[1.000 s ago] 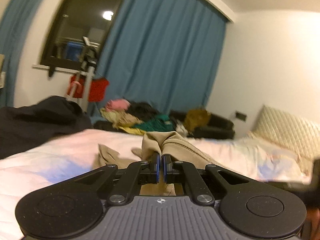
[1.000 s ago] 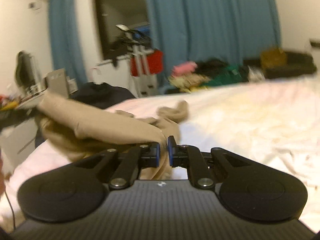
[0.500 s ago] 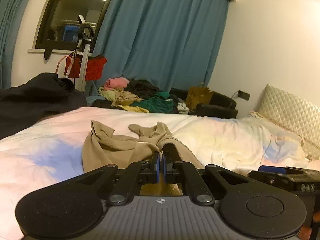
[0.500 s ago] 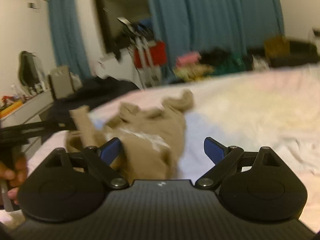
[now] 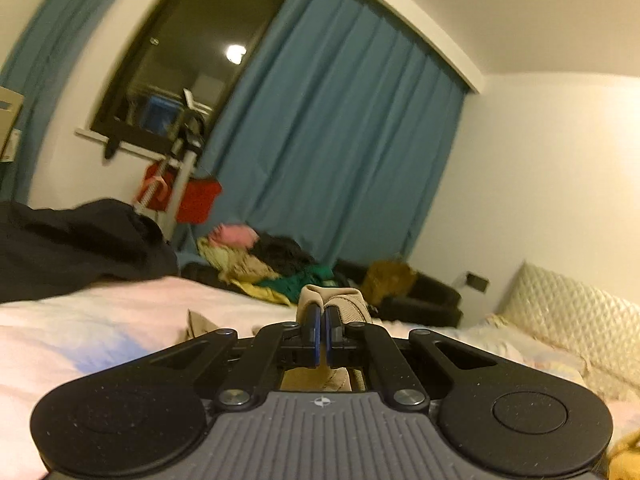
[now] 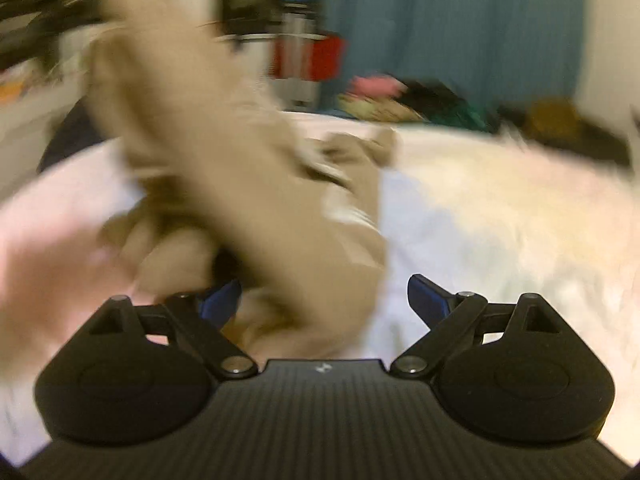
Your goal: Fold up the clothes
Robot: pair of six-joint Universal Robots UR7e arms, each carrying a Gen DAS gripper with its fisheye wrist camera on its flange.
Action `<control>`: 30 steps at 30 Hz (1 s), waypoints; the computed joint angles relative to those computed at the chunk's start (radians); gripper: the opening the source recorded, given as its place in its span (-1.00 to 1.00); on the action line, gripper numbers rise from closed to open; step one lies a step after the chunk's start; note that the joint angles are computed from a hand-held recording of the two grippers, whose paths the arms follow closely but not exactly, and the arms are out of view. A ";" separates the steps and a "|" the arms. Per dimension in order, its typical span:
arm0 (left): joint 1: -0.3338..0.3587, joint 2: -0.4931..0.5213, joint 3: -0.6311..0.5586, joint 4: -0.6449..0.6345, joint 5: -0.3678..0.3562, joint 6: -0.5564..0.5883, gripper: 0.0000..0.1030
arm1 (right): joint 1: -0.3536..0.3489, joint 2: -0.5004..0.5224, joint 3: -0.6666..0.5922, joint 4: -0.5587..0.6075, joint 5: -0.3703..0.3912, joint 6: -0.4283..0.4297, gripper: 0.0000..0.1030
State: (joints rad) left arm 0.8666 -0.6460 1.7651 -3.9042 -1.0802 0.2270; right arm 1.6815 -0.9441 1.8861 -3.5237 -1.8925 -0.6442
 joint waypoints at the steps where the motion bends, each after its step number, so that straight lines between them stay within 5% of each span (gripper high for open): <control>1: -0.003 -0.003 0.003 -0.014 0.005 -0.003 -0.96 | -0.012 -0.004 -0.011 0.028 0.022 0.070 0.75; 2: -0.007 -0.006 0.006 -0.032 0.014 0.000 -0.96 | -0.027 -0.015 -0.015 0.054 0.066 0.114 0.25; 4: -0.020 -0.010 0.016 -0.066 0.034 0.018 -0.96 | -0.039 -0.030 -0.013 0.045 0.124 0.133 -0.41; 5: -0.028 -0.011 0.022 -0.089 0.043 0.030 -0.96 | -0.038 -0.036 -0.005 0.012 0.150 0.122 -0.53; 12: -0.118 -0.040 0.120 -0.384 0.038 0.111 -0.96 | -0.038 -0.132 0.116 -0.258 0.420 -0.035 -0.61; 17: -0.156 -0.061 0.177 -0.476 -0.030 0.106 -0.96 | -0.050 -0.267 0.164 -0.172 0.546 -0.046 -0.61; 21: -0.153 -0.074 0.162 -0.305 0.030 0.072 -0.95 | -0.073 -0.316 0.123 0.014 0.475 0.047 -0.52; 26: -0.100 -0.020 0.017 0.100 0.172 0.015 -0.95 | -0.090 -0.249 -0.054 0.466 0.144 0.287 0.20; 30: -0.030 0.060 -0.134 0.368 0.208 -0.033 -0.95 | -0.137 -0.214 -0.113 0.630 0.079 0.520 0.41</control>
State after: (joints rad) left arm 0.8362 -0.5857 1.6316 -3.5358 -0.8725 0.1936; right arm 1.5441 -1.1582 1.7732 -2.8939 -1.8137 -0.1246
